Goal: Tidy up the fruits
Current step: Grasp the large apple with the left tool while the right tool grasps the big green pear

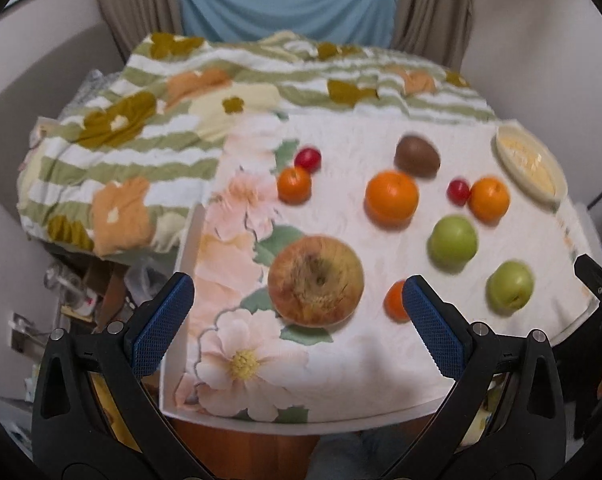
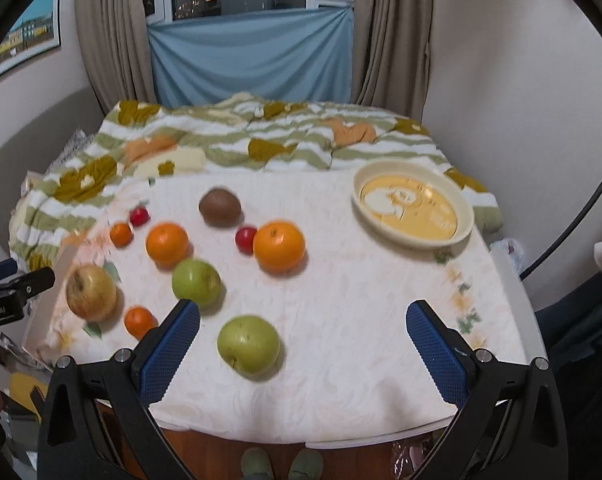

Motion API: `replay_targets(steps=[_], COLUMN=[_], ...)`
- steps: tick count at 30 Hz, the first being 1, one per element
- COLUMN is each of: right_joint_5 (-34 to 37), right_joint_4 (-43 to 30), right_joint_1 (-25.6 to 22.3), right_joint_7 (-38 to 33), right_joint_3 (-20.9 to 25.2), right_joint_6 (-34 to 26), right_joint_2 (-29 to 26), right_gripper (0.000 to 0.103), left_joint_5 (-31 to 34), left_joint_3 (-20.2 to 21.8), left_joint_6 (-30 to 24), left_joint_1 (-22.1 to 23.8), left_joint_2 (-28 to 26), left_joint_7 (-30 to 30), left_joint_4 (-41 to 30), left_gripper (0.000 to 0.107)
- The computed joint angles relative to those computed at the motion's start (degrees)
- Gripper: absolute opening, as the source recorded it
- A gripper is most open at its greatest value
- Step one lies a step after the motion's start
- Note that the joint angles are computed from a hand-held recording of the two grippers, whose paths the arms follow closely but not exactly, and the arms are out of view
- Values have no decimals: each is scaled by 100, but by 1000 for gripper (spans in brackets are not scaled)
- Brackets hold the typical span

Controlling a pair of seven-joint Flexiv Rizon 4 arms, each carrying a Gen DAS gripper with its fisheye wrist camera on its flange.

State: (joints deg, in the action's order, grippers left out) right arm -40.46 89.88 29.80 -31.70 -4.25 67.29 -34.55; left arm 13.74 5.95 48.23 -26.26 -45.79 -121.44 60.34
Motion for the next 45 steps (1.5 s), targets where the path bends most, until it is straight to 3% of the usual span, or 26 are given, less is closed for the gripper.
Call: replay_targets(steps=[9,17,21,22,23,27,34,41,43,45], right_joint_5=[338,881,1242,1275,1308,1496,1744,1963,1973,1995], right_joint_4=[-214,-674,-911,-947,-985,-1125,-1303,-1500,-1513,-1523], right_joint_1=[25,-8,-69,-49,-37,-49,-67,-85,-82,-76], right_joint_7=[-338,-735,-978,-1005,-1044,-1220,-1355,-1528,-1558,-1544], right_joint_3=[206,417,574,565,566,640,679,738,729,711], right_joint_6=[-308,-768,-959,-1001,-1046,-1199,-1275,-1226,-1157,-1154], right_joint_2=[-386,-711,-845,-859,-876,-932,-1039,-1168,-1176,-1176], right_gripper=[102,93,86,86,85,77,75,60,52,51], left_joint_5=[-356,-635,-760,-814,-832,-910,-829,-809,-803,-790], left_joint_3=[-217,-282,-307,-341,-334,-366,-294,-276,-275,-266], left_joint_6=[-113,-447,-727,-766,-805,-711,-698,-597,-550,-479], left_joint_1=[194,254,282,310,309,337,278,282,289,288], left_joint_2=[-532,-919,-1110,-1137,-1162,-1131,-1049,-901,-857,-802], left_joint_7=[622,1021,1199,1242,1248,1314,1375,1266,1238,1194], left_joint_4=[-341,-845,-1139,-1159,-1191,-1091,-973,-713,-634,-544], left_gripper=[103,103,94,83,82,82,81,81,81,81])
